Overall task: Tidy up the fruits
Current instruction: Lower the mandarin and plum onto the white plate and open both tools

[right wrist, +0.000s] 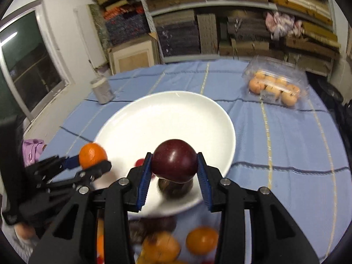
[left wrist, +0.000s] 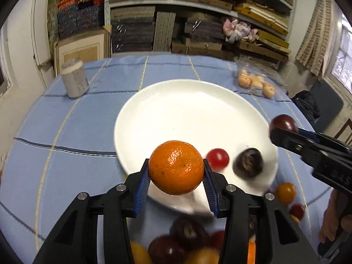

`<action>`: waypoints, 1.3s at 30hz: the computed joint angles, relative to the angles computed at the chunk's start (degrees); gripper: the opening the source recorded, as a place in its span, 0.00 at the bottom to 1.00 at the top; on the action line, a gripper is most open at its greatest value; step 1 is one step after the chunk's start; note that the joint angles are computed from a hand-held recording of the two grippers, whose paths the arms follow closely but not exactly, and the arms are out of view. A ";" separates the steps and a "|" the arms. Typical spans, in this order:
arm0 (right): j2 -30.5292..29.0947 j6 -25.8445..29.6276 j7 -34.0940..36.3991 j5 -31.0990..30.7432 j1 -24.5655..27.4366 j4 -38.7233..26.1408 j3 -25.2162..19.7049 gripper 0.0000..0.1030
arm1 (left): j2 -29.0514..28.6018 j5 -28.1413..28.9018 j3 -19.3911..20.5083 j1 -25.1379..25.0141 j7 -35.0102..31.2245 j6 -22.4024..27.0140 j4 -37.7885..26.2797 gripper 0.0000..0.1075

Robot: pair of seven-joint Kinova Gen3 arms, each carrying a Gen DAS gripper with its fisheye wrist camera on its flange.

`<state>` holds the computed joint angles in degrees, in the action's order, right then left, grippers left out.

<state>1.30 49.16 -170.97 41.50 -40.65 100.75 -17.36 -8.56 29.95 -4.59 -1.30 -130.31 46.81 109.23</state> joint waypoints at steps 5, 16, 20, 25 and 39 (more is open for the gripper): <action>2.33 -3.20 2.03 -2.67 10.46 -0.27 -6.24 0.45 | 1.53 -0.37 0.70 -0.47 0.32 -1.09 0.39 0.46; -18.39 2.11 -21.32 4.67 27.83 14.09 -35.15 0.76 | -8.83 6.62 -11.10 -3.38 -9.41 2.13 6.86 0.68; -24.28 4.24 -30.64 1.43 28.95 18.98 -44.52 0.78 | -11.90 4.82 -15.31 -5.41 -12.15 3.68 10.70 0.68; -21.40 8.87 -42.29 4.54 17.46 21.26 -43.68 0.84 | -15.13 2.04 -17.25 -6.28 -14.38 3.76 13.63 0.68; -11.80 20.27 -50.87 10.82 -6.46 20.25 -31.50 0.86 | -13.67 -3.48 -12.38 -2.58 -10.29 -3.44 15.48 0.68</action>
<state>-10.50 69.43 -221.84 52.32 -47.11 121.00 -48.86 -22.23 26.47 -16.97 -3.88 -140.60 43.37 124.71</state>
